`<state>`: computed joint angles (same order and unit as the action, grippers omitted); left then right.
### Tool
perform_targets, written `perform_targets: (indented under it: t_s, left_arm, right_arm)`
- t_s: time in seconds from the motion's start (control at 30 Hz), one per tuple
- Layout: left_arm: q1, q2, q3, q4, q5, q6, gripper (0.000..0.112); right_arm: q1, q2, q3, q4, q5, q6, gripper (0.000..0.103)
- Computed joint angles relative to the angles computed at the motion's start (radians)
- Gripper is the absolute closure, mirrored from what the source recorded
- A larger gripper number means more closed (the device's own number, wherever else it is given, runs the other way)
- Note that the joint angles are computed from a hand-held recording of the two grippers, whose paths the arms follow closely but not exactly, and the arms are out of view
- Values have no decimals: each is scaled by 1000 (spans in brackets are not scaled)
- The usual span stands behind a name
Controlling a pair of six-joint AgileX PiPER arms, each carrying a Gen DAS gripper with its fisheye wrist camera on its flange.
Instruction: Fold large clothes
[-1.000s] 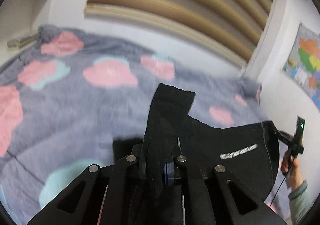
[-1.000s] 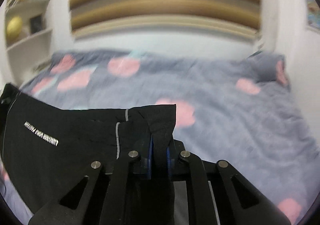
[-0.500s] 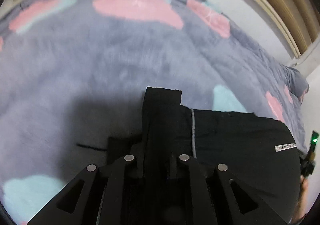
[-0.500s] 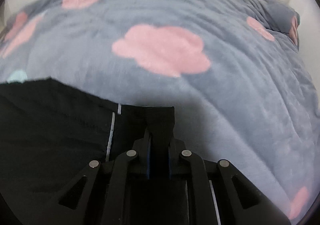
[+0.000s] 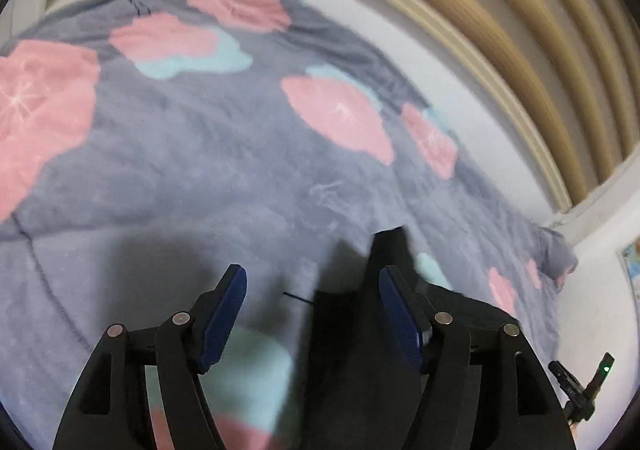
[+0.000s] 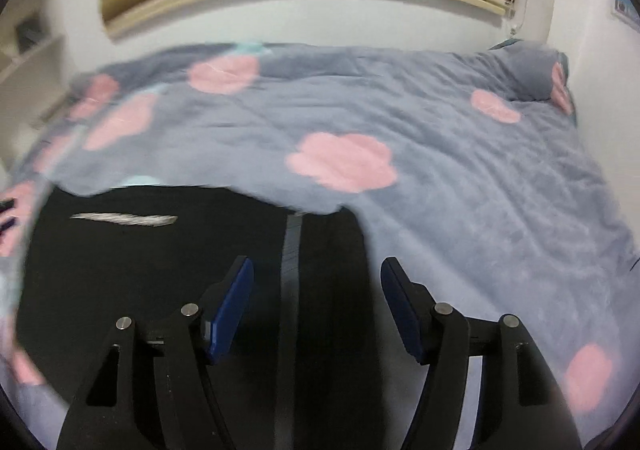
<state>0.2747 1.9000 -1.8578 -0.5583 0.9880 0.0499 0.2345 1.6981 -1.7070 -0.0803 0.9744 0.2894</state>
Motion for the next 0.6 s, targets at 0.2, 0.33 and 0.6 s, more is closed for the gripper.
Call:
perform_targets:
  t_s: [0.2,0.33,0.6]
  left_arm:
    - [-124,-334,344,-69,-67,188,41]
    - [-445,-477,530,180,-246,9,42]
    - [-675,-204,418,500,-235,-255,67]
  right_arm:
    - [201,-42,50,35,-9,138,35]
    - [362,104,-63,-118,59,232,35]
    - [416,230,-59,-189,39,296,30]
